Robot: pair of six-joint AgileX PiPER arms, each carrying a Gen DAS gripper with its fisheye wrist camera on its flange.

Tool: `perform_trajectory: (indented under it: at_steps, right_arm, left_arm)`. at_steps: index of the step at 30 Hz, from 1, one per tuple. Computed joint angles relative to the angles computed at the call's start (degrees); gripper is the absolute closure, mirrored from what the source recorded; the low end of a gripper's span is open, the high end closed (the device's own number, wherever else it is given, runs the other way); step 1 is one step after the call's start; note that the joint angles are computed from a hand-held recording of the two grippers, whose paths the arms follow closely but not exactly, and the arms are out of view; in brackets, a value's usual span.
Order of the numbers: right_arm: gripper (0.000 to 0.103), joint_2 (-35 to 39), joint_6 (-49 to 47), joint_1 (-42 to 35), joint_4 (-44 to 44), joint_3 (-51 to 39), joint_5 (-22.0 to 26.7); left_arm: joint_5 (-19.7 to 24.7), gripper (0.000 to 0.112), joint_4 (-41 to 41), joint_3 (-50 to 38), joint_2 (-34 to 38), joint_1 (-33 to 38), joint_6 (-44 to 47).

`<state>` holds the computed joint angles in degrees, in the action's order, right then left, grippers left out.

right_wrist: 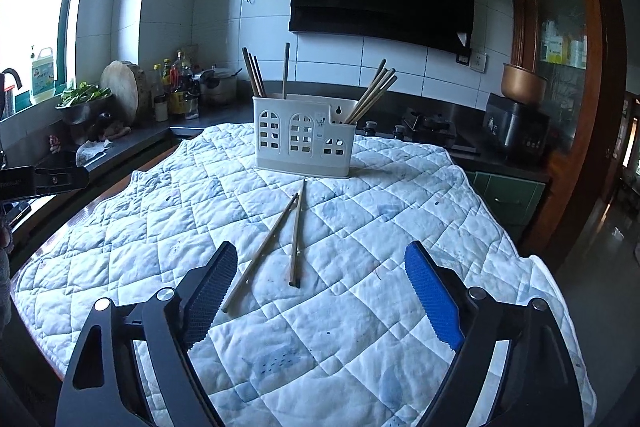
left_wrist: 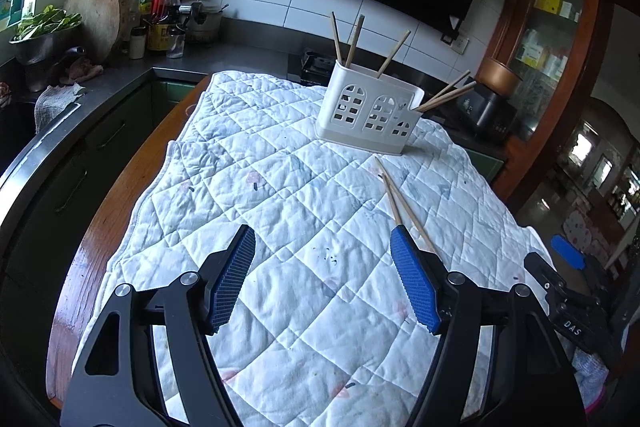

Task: Organize utensils
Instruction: 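Move both open grippers back toward the last two wooden sticks on the cloth, then close the left gripper on a wooden stick while the right gripper grasps the other stick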

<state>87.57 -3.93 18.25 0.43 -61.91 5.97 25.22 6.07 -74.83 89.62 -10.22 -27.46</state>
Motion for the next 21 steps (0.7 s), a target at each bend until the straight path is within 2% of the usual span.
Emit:
perform_trajectory:
  at_steps: [3,17,21]
  right_arm:
    - [0.029,3.0,1.3,0.6,-1.9,-2.9,1.6]
    - [0.056,15.2,-21.4,-0.7,20.0,-15.7,10.8]
    - [0.062,18.0,-22.7,-1.0,20.6,-19.3,13.6]
  left_arm:
    - [-0.2,0.042,0.2,-1.0,1.6,0.2,0.2]
    - [-0.5,0.042,1.0,-3.4,5.4,1.0,0.1]
    - [-0.5,0.042,0.8,-3.8,6.1,1.1,0.3]
